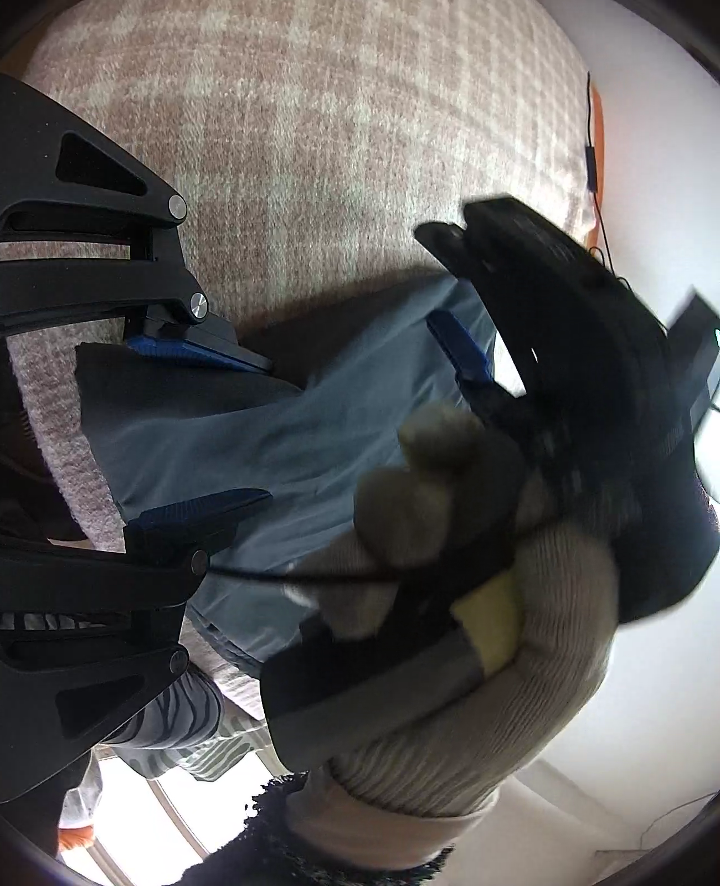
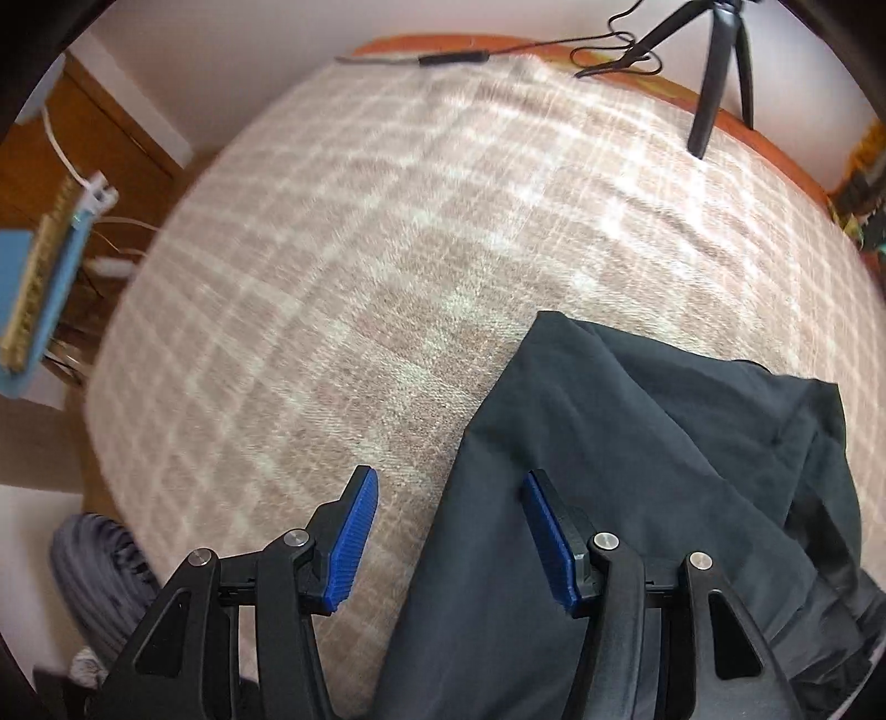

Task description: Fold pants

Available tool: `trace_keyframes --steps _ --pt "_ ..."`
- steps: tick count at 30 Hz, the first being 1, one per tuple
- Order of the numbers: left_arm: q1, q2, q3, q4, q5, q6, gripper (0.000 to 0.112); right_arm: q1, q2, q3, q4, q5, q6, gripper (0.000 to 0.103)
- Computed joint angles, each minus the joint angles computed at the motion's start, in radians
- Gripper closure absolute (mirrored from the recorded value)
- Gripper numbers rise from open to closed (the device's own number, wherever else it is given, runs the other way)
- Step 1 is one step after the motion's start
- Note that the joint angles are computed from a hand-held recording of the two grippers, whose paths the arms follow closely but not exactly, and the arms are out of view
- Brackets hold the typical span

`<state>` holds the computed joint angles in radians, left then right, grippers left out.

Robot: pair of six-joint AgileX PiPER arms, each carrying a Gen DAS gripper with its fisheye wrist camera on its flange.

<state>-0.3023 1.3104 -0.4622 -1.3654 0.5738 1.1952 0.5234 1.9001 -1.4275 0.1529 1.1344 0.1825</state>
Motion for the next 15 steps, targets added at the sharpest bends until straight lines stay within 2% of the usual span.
trace_keyframes --steps 2,4,5,7,9,10,12,15 --pt "-0.012 -0.005 0.003 -0.004 -0.013 0.000 0.075 0.030 0.024 -0.019 -0.054 0.019 0.024 0.051" --pt "-0.029 -0.023 0.011 0.011 -0.036 -0.017 0.075 0.047 0.029 -0.012 -0.100 0.020 0.038 0.070" --pt "-0.051 -0.041 0.017 0.029 -0.066 -0.039 0.074 0.046 0.017 0.003 -0.107 0.005 0.035 0.072" --pt "-0.098 -0.087 0.033 0.097 -0.142 -0.117 0.067 0.034 -0.002 0.027 -0.110 -0.007 0.031 0.090" --pt "-0.129 -0.105 0.037 0.190 -0.190 -0.245 0.051 -0.008 -0.042 0.074 -0.059 -0.035 0.008 0.098" --pt "-0.132 -0.095 0.038 0.200 -0.201 -0.268 0.050 -0.021 -0.060 0.094 -0.047 -0.048 -0.003 0.101" --pt "-0.106 -0.048 0.029 0.176 -0.171 -0.252 0.050 -0.055 -0.107 0.146 -0.016 -0.089 -0.029 0.102" --pt "-0.031 0.006 0.041 0.021 -0.077 -0.102 0.053 -0.113 -0.181 0.212 0.049 -0.125 -0.073 0.103"
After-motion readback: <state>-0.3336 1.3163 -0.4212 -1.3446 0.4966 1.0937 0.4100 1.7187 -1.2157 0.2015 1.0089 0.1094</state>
